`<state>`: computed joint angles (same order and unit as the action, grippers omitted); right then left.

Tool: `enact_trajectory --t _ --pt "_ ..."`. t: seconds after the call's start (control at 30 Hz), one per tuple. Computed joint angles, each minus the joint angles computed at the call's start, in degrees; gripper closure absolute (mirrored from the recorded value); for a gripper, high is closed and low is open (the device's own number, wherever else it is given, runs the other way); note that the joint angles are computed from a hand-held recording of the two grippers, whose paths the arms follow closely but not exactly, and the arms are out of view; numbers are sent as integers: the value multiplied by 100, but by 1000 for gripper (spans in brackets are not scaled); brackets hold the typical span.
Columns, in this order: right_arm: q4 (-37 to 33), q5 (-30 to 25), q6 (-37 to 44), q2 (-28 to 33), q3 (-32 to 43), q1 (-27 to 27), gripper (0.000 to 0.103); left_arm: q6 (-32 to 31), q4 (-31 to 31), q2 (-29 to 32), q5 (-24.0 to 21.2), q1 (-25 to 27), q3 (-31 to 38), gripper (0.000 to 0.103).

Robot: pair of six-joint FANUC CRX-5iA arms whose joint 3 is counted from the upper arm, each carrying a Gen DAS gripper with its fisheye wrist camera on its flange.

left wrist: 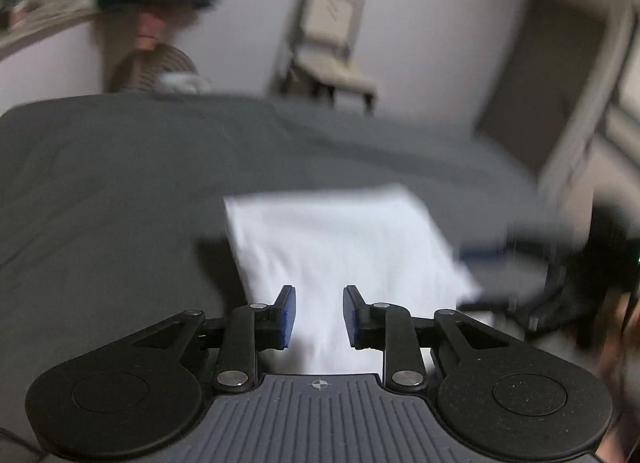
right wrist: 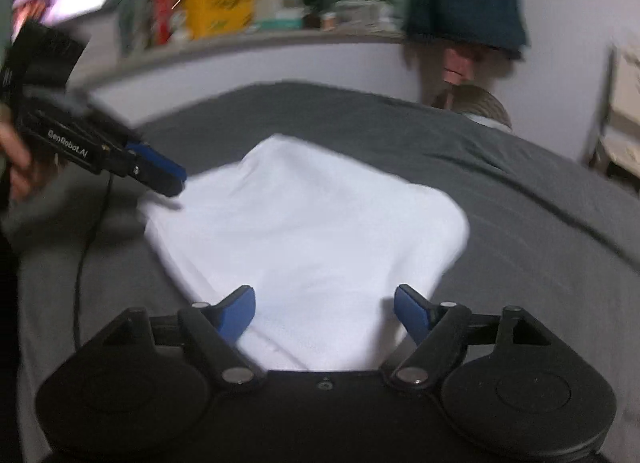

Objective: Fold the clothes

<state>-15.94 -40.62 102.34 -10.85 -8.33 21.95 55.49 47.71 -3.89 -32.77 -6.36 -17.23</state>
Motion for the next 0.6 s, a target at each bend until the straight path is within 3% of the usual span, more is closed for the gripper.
enact_trajectory --t 0.07,0.13,0.2,0.33,0.43,0.6 --pt "-435 -147 -381 148 233 -381 25 -503 1151 29 477 -156 -348 77" --pt "-1196 -572 -627 433 622 -926 25 -797 1796 190 509 -259 -408 77" --pt "-2139 -1198 -649 820 1077 -1529 25 -477 1453 370 293 -186 -226 77" --pt "-3405 -2127 -813 1532 1720 -2312 26 631 -126 711 -215 -16 384 77" --pt "-4048 -2900 -754 2113 2262 -2632 27 856 -336 787 -412 42 448 77" --pt "-3972 -3583 -606 2622 2960 -2532 27 873 -227 803 -477 108 353 77"
